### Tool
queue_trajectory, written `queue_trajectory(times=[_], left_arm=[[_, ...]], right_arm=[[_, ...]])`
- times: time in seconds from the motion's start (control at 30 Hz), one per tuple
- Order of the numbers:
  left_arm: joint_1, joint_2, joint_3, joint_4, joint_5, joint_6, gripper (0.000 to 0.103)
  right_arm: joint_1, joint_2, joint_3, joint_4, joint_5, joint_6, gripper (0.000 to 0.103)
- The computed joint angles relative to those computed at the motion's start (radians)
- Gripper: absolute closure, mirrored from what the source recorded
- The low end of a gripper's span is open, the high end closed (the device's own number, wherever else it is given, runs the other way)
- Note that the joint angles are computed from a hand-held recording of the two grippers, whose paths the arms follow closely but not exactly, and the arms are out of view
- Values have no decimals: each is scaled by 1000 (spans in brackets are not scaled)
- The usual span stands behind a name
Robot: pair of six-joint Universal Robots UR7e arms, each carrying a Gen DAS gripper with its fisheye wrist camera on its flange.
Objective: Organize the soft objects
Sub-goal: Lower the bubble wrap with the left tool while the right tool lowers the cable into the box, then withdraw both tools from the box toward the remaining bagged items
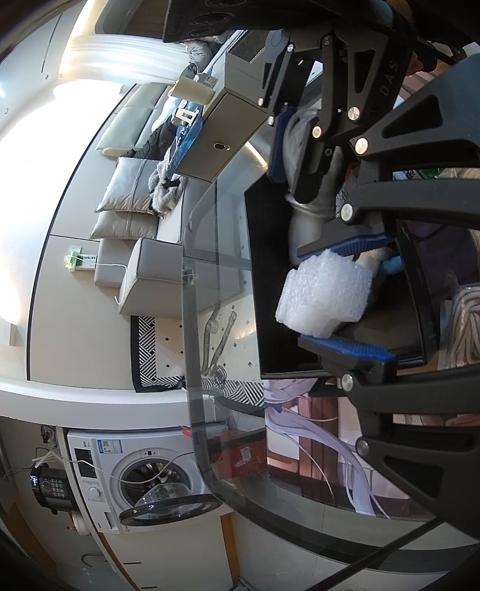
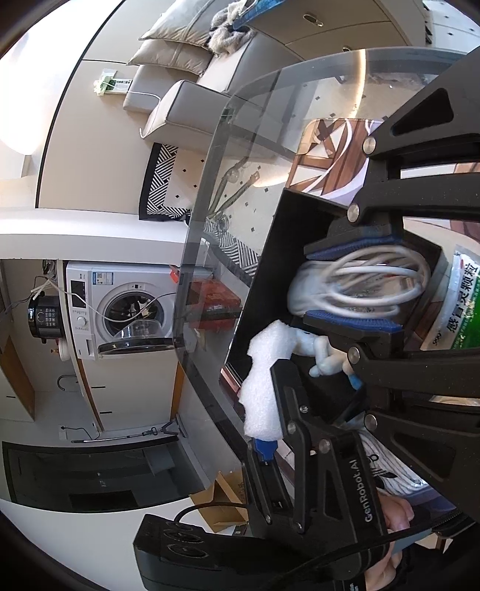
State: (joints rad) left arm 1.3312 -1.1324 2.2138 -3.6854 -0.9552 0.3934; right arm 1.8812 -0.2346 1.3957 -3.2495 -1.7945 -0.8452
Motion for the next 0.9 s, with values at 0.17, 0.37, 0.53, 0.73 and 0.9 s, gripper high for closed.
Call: queue_trajectory(times=[0.17,0.37,0.53,0.73,0.9], left_arm=[[-3,-11,9,16,14,-4,48],[-36,-32,56,-36,53,28,14],[-60,-57,109,-111,75,46,2],[-77,-77,161,-172,123,59,0],[-86,-83,201,-216,148,53,0]], right_arm=[[-5,-21,41,-54,4,11,53],[-26,-92,161,-141,34,87,12],[-35,-142,246,-186,34,113,1],[-39,-174,316,-205,25,106,1],[-37,-169,328,-189,-20,72,1]])
